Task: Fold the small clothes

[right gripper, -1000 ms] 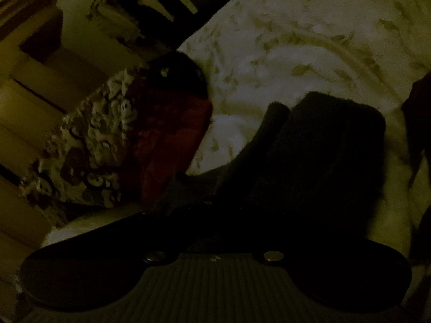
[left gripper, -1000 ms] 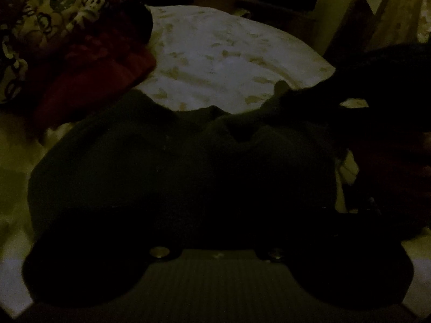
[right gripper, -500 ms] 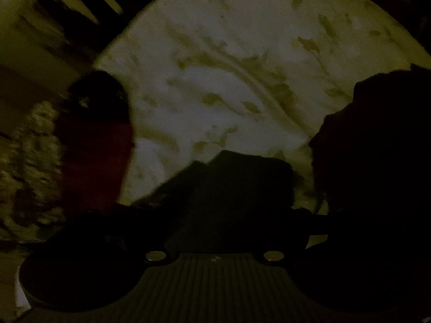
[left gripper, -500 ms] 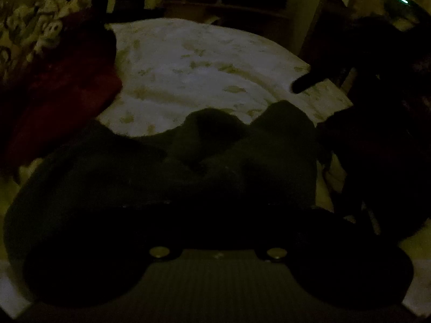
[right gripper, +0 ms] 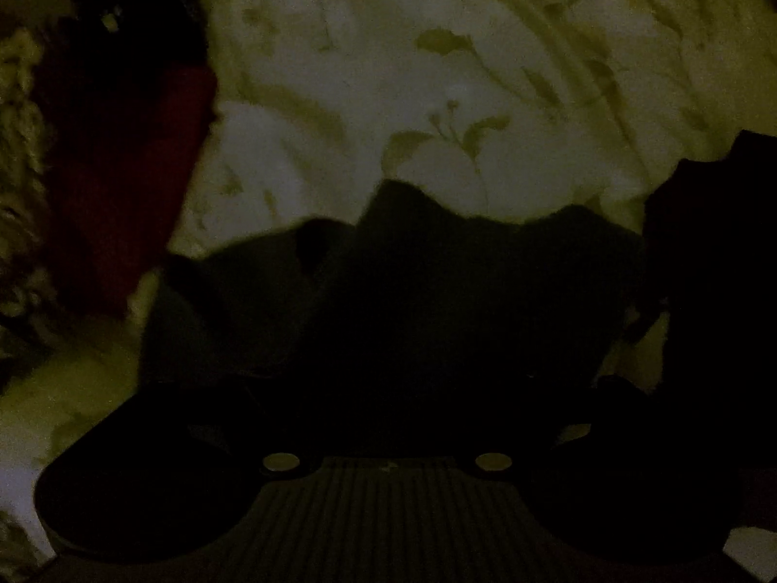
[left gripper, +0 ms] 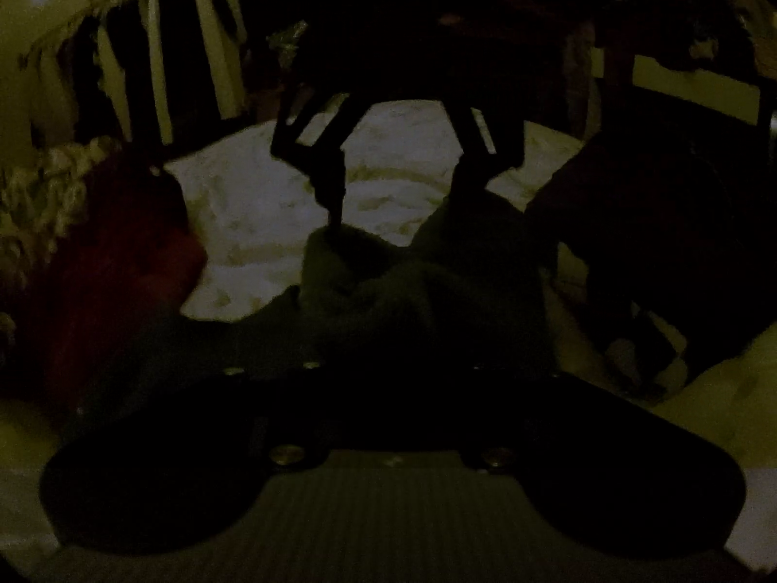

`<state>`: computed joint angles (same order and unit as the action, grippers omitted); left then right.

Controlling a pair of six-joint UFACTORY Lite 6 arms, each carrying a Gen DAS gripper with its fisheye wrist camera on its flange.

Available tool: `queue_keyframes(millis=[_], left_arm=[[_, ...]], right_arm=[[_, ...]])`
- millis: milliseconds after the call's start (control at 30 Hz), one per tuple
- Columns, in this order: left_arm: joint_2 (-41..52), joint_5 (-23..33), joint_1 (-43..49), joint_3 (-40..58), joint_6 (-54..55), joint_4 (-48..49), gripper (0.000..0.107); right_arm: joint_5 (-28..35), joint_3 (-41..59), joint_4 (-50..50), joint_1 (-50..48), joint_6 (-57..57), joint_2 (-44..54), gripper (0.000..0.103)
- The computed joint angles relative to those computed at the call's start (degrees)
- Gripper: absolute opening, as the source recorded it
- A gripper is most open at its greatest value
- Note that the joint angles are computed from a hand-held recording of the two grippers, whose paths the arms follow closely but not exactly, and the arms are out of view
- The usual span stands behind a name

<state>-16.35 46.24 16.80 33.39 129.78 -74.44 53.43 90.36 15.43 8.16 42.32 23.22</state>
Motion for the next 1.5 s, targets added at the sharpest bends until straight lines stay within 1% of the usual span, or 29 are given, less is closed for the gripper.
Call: queue_keyframes(millis=[67,167,233,300,367,400,433,467,600,667,733,800,867,900,967,1033,1067,1100,1133,1167,1200,1233,1267,1300,1333,1400,1500], left_arm=[[-1.4,0.3,0.3,-1.5,2.1,-1.0,0.03],[-3.9,1.1,0.0,-3.4,3.2,-1.2,0.03],[-6.6,2.1,-0.2,-5.1,3.6,-0.9,0.03],[-9.2,3.9,-0.3,-6.5,3.5,0.2,0.03],[-12.8,6.3,-0.3,-8.2,2.7,1.6,0.03],[-14.2,6.9,-0.8,-8.8,1.7,2.3,0.03],[-15.3,7.3,-1.6,-9.2,0.5,3.1,0.03],[-16.1,7.0,-3.1,-9.6,-1.3,3.7,0.03],[-20.1,5.3,-6.8,-13.0,-4.2,5.0,0.03],[-22.9,7.6,-4.6,-15.0,-4.1,6.8,0.03],[-24.6,9.8,-2.3,-15.8,-4.6,8.7,0.03],[-25.2,9.6,-2.3,-16.0,-5.1,8.9,0.03],[-26.7,9.7,-2.4,-16.4,-5.1,9.6,0.03],[-27.8,11.2,-0.9,-16.8,-4.5,10.2,0.03],[-29.2,11.6,-0.6,-18.0,-4.0,10.4,0.031],[-31.0,11.5,-0.8,-19.1,-4.3,10.8,0.031],[-32.1,12.1,-0.3,-19.5,-4.4,11.2,0.031],[-32.7,10.8,-2.2,-19.3,-6.0,11.3,0.031],[-32.9,10.8,-2.3,-19.3,-6.2,11.6,0.031],[-32.6,10.3,-2.8,-19.2,-6.4,11.5,0.032],[-32.4,10.4,-2.5,-19.1,-6.7,11.7,0.032],[-31.4,10.3,-2.6,-18.7,-7.0,11.9,0.032],[-30.6,10.9,-2.1,-18.2,-7.7,12.4,0.032],[-27.9,10.1,-2.8,-16.9,-7.7,11.8,0.032],[-26.8,10.4,-2.5,-16.4,-8.0,11.8,0.032],[-25.6,12.0,-1.1,-15.3,-8.8,11.7,0.032],[-23.9,14.7,2.0,-12.8,-10.5,11.9,0.029]], right_arm=[[1.9,1.7,-0.2,0.0,0.3,0.1,0.103],[7.5,7.9,-4.0,1.5,2.9,2.1,0.103],[14.1,16.6,-8.5,4.6,4.1,6.6,0.103],[19.5,23.7,-11.4,7.9,2.8,10.3,0.103],[23.7,25.8,-16.0,10.6,3.3,10.8,0.103],[24.3,23.9,-19.3,11.8,3.5,9.1,0.103],[23.0,19.7,-22.2,12.5,4.3,5.8,0.103],[19.8,13.7,-22.9,12.1,4.5,1.3,0.103],[9.9,-10.3,-16.3,3.4,4.0,-14.1,0.103],[3.1,-22.3,-13.2,-0.7,2.8,-21.2,0.103],[-5.8,-34.3,-3.6,-7.0,-5.5,-27.6,0.103],[-14.5,-45.7,8.4,-12.3,-16.5,-33.5,0.103],[-17.8,-50.7,18.1,-15.9,-26.5,-34.3,0.103],[-18.8,-52.2,22.1,-16.6,-30.7,-34.7,0.103],[-20.0,-52.7,25.3,-15.7,-34.0,-35.7,0.103],[-21.2,-51.5,25.2,-13.8,-35.3,-35.2,0.103],[-21.9,-50.2,22.2,-12.3,-32.7,-34.1,0.103],[-22.9,-49.4,20.3,-11.3,-31.4,-32.9,0.103],[-23.7,-48.5,18.2,-10.1,-29.3,-31.5,0.103],[-24.2,-47.4,15.8,-9.4,-26.8,-29.9,0.1],[-24.3,-46.2,12.5,-7.8,-22.8,-29.4,0.071],[-25.1,-46.4,10.9,-7.0,-21.2,-29.5,0.052],[-25.6,-46.9,10.5,-7.0,-21.0,-30.1,0.047],[-26.0,-47.8,10.4,-7.1,-20.9,-31.2,0.037],[-26.6,-49.2,10.4,-7.1,-20.7,-32.8,0.034],[-27.3,-52.2,10.2,-7.4,-19.7,-37.2,0.032],[-26.5,-54.7,8.6,-6.1,-15.0,-44.9,0.031]])
